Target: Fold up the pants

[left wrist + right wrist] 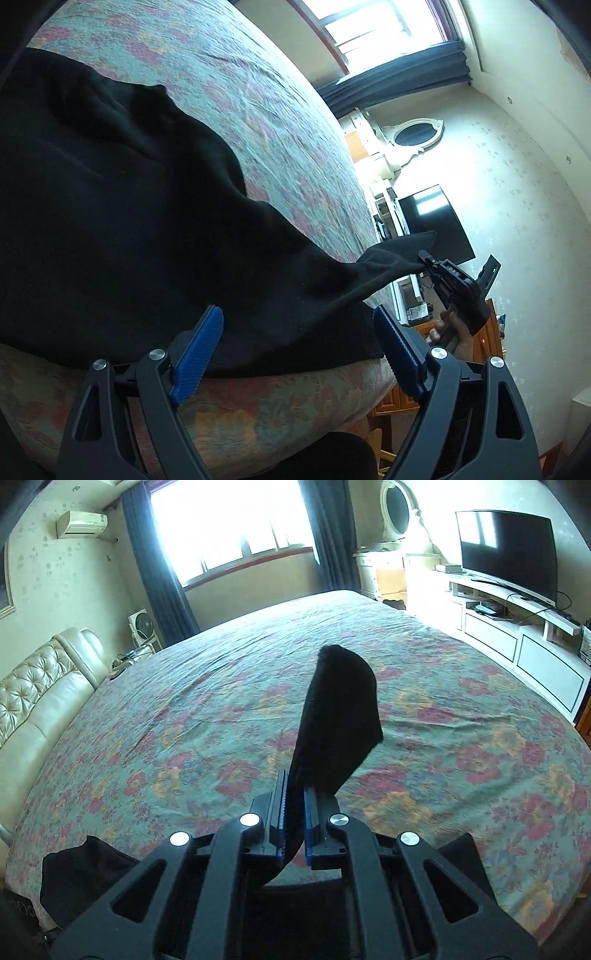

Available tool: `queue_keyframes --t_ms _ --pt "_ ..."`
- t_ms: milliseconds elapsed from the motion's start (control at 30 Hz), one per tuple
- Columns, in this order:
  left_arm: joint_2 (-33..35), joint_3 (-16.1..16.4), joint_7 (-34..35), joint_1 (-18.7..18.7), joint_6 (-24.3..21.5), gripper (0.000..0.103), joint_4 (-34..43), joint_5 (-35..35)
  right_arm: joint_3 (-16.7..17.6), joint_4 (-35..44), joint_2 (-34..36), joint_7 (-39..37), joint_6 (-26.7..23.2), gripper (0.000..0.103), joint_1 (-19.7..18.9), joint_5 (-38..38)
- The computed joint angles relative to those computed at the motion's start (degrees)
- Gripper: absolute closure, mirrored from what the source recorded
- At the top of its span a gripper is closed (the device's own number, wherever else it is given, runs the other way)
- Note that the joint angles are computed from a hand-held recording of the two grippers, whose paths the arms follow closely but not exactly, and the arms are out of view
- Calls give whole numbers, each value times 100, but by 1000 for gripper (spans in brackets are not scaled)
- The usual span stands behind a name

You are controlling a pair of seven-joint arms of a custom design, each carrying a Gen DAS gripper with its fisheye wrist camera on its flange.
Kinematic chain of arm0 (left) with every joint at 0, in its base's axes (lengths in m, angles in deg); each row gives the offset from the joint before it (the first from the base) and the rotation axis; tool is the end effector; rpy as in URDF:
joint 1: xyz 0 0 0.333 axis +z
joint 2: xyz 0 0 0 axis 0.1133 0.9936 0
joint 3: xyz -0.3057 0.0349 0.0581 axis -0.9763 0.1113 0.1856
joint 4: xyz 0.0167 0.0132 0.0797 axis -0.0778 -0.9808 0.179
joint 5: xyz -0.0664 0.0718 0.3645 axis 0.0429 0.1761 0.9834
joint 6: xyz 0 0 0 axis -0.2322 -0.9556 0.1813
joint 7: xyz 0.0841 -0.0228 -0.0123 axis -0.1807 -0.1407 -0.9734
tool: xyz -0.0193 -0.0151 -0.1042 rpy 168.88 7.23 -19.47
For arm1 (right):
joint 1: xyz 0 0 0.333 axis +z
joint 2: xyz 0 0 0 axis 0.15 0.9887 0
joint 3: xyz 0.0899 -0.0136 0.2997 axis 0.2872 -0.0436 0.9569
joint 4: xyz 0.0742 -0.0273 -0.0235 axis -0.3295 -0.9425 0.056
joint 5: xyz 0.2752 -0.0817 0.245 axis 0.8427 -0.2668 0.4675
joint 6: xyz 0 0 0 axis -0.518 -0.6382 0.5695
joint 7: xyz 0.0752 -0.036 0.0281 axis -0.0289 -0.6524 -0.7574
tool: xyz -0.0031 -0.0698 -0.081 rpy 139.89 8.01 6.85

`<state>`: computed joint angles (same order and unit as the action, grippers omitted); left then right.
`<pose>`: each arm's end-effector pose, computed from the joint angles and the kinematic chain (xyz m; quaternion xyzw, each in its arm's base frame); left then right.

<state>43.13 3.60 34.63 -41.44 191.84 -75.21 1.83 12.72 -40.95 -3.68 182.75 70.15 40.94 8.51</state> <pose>0.3309 -0.1917 0.5447 0.7262 -0.4450 0.5181 0.0790 0.5497 0.3774 0.6322 -0.6324 0.6329 -0.2147 0.3917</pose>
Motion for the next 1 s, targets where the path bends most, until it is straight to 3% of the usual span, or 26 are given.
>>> queue_keyframes --t_ms 100,200,300,400,500,600,767,900,967,1000 --pt "423 307 -26 -612 288 21 285 -57 13 -1253 -723 197 593 96 -267 210" --pt "806 370 -366 -863 664 21 396 -42 165 -2317 -1203 176 1318 96 -616 691" --pt "1099 195 -749 -727 865 21 399 -5 297 -3161 -1506 -31 1986 96 -876 1481" --pt "1357 188 -1168 -763 1226 21 379 6 317 -3791 -1639 -1106 2502 96 -847 3319" --pt "1359 399 -1838 -1041 1893 21 97 1 310 -4091 -1651 -2186 2702 96 -699 4933" --pt "1375 -305 -1855 -364 1788 21 56 -234 386 -4213 -1638 -2904 2875 96 -644 5835" --pt "1499 -1254 -1857 694 1463 21 250 -369 478 -4184 -1603 -3535 2916 96 -635 6526" --pt "1588 -2558 -2064 1888 1149 22 488 -751 462 -4201 -1649 -4320 2986 95 -535 7395" --pt "1393 -3305 -2329 2570 776 27 514 -945 453 -4179 -1665 -4717 3067 95 -461 7882" --pt "1319 -3484 -2488 2723 669 27 516 -965 436 -4184 -1693 -4962 3081 95 -420 8163"
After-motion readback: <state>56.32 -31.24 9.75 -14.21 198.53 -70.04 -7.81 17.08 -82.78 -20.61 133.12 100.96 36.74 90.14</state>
